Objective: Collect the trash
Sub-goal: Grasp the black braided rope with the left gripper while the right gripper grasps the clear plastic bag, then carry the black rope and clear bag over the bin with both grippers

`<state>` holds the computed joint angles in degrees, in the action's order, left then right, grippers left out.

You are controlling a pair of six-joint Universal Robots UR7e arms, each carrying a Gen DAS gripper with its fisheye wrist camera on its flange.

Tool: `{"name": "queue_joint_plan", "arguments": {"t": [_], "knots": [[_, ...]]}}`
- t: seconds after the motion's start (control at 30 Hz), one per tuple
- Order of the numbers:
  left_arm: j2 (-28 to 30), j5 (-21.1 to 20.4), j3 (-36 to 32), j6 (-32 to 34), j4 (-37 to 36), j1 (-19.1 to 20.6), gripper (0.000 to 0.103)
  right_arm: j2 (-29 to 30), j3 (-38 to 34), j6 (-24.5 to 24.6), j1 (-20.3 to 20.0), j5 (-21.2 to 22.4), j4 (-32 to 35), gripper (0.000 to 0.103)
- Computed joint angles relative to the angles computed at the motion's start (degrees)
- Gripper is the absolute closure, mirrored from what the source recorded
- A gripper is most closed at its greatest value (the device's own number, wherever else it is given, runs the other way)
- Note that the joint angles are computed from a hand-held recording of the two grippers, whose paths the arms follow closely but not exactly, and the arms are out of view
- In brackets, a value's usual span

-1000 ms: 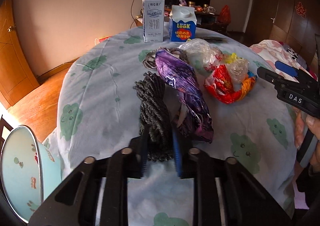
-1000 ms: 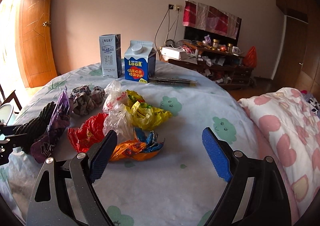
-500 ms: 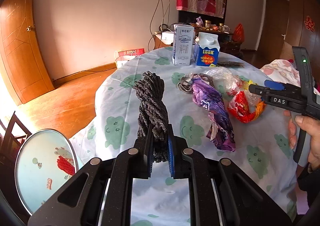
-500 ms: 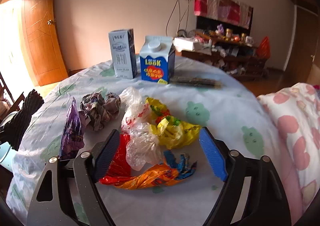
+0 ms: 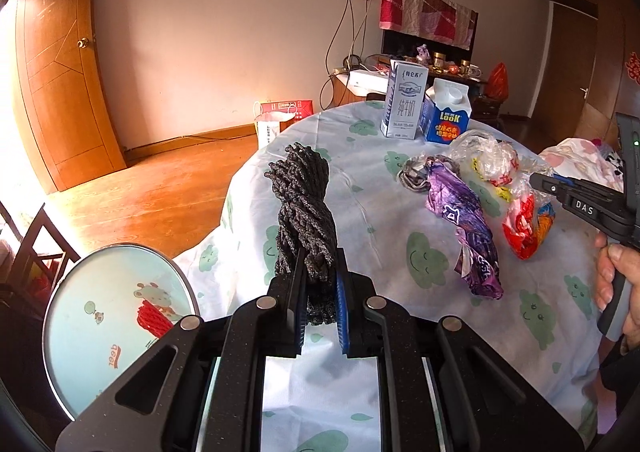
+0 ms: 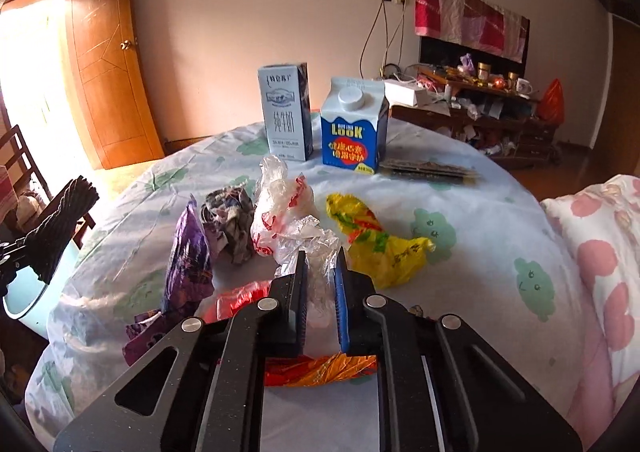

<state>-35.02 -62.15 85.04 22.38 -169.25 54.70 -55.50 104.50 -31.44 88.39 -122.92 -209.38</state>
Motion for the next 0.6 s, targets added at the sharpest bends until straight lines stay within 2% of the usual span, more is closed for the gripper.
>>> {"name": "queue_joint_plan", "arguments": {"t": [0.1,0.23,0.6], "knots": [[-0.6,0.6,0.6,0.7,-2.0,-0.1,0.091,0.7,-0.2,-2.1,1.1,0.3,-4.5,0.090],[-1.0,1.2,0.9,0.5,-3.3,0.1,0.091,0.7,-0.5,-2.6,1.8,1.4,-6.8,0.090],[-1.8,3.1,1.3,-0.5,-5.8,1.1,0.091,4.0,-3.6,-3.6,4.4,2.9,-4.8,0.090]]}}
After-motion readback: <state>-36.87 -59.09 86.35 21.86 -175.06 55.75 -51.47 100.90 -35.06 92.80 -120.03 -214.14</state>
